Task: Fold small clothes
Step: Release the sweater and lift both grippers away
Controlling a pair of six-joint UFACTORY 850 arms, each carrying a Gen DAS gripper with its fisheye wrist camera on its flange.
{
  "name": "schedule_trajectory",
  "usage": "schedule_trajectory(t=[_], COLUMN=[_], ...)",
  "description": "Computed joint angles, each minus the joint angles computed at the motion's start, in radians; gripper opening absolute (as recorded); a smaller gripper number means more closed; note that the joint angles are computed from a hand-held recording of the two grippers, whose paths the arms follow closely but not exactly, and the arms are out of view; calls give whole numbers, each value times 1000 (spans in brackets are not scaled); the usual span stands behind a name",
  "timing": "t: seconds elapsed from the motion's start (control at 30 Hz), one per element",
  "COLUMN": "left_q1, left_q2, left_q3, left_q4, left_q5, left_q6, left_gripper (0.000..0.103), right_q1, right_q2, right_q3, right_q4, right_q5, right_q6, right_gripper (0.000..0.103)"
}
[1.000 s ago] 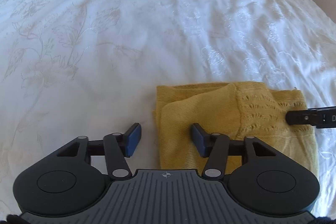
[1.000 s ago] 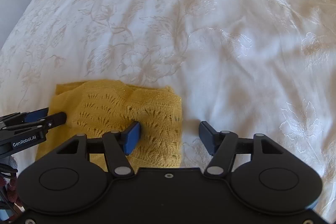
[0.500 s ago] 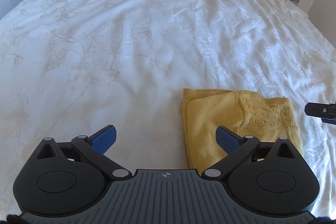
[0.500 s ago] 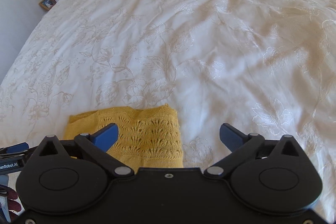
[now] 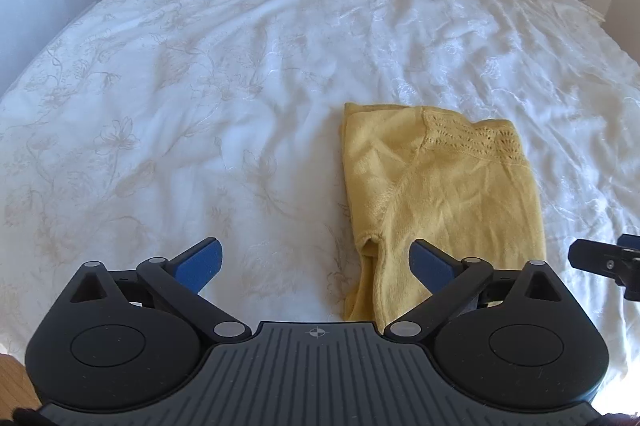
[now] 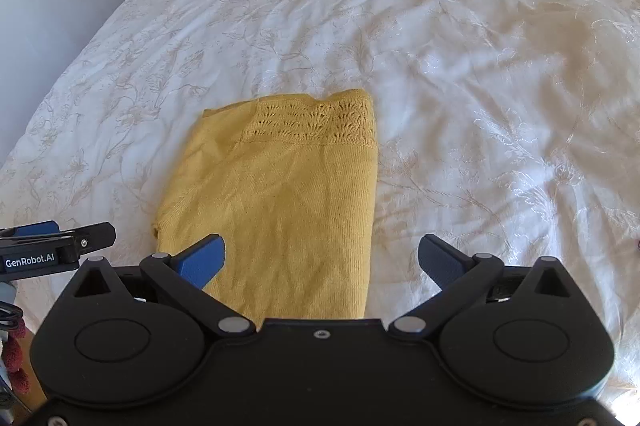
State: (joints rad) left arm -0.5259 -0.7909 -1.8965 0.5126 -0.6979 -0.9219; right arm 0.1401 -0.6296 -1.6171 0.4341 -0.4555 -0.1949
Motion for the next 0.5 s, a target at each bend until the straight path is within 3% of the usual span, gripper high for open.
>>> schedule_trajectory(t=[0.23,0.5], left_q1=[-51,-105], left_q2=[92,111], left_q3=[91,90], left_q4=[98,178], left_q5=[-23,-187], left_q6=[-146,-164], left_gripper=[101,101], right_q1=[19,31], right_q2=[149,237], right_q3=[172,261], right_q4=[-21,-55], right_q5=[72,104], right_q6=[6,69], right_gripper=[102,102])
